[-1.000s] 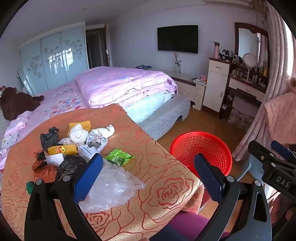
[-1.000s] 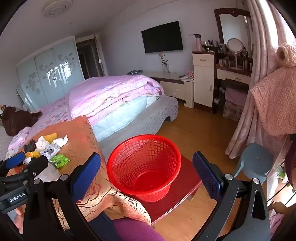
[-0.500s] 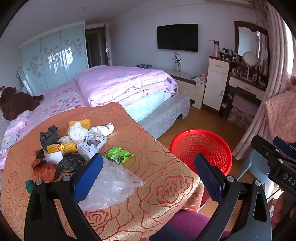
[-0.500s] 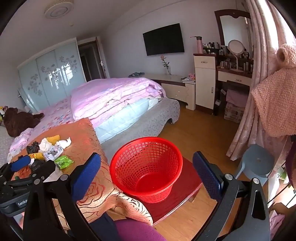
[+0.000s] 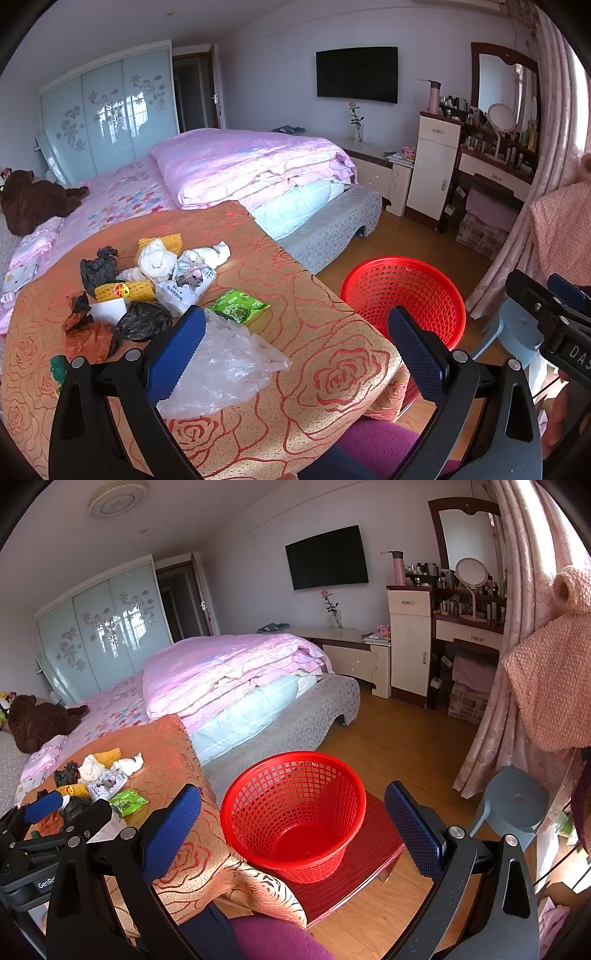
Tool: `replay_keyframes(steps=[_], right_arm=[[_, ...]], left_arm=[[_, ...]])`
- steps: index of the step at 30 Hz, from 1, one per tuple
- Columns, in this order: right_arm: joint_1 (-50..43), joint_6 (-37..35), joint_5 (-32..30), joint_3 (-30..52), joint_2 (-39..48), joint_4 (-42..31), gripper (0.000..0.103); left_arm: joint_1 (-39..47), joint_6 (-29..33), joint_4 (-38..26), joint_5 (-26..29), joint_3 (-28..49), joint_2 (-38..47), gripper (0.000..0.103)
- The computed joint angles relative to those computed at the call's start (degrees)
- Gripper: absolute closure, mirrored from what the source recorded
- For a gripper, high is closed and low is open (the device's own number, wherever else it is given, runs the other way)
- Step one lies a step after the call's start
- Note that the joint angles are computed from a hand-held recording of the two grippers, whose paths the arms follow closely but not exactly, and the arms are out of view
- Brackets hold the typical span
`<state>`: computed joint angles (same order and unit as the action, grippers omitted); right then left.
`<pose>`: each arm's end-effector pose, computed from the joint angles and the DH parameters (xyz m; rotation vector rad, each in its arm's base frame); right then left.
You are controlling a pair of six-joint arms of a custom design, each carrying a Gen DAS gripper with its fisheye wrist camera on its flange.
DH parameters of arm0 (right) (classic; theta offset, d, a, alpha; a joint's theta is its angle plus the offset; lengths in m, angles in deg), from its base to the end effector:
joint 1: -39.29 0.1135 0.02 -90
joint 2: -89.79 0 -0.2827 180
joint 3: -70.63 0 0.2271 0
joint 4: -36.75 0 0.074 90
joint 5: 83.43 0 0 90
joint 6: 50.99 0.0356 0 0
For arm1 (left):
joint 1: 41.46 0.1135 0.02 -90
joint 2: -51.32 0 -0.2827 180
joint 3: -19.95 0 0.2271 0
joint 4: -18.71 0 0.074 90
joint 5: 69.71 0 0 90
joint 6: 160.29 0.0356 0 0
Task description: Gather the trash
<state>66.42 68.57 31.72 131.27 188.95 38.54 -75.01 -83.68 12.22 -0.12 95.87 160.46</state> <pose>0.2987 0.1360 0.1876 0.2835 2.1253 0.0891 0.3279 -0.2026 0.1876 0.2025 2.2039 -0.0481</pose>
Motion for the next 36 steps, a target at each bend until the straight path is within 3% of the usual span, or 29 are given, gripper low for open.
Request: replay_keyframes(steps=[36], right_arm=[[0.18, 0.75, -0.21, 0.07, 0.20, -0.32, 0.007]], left_arm=[[1.04, 0.47, 0.36, 0.91, 0.12, 0.64, 0.008]])
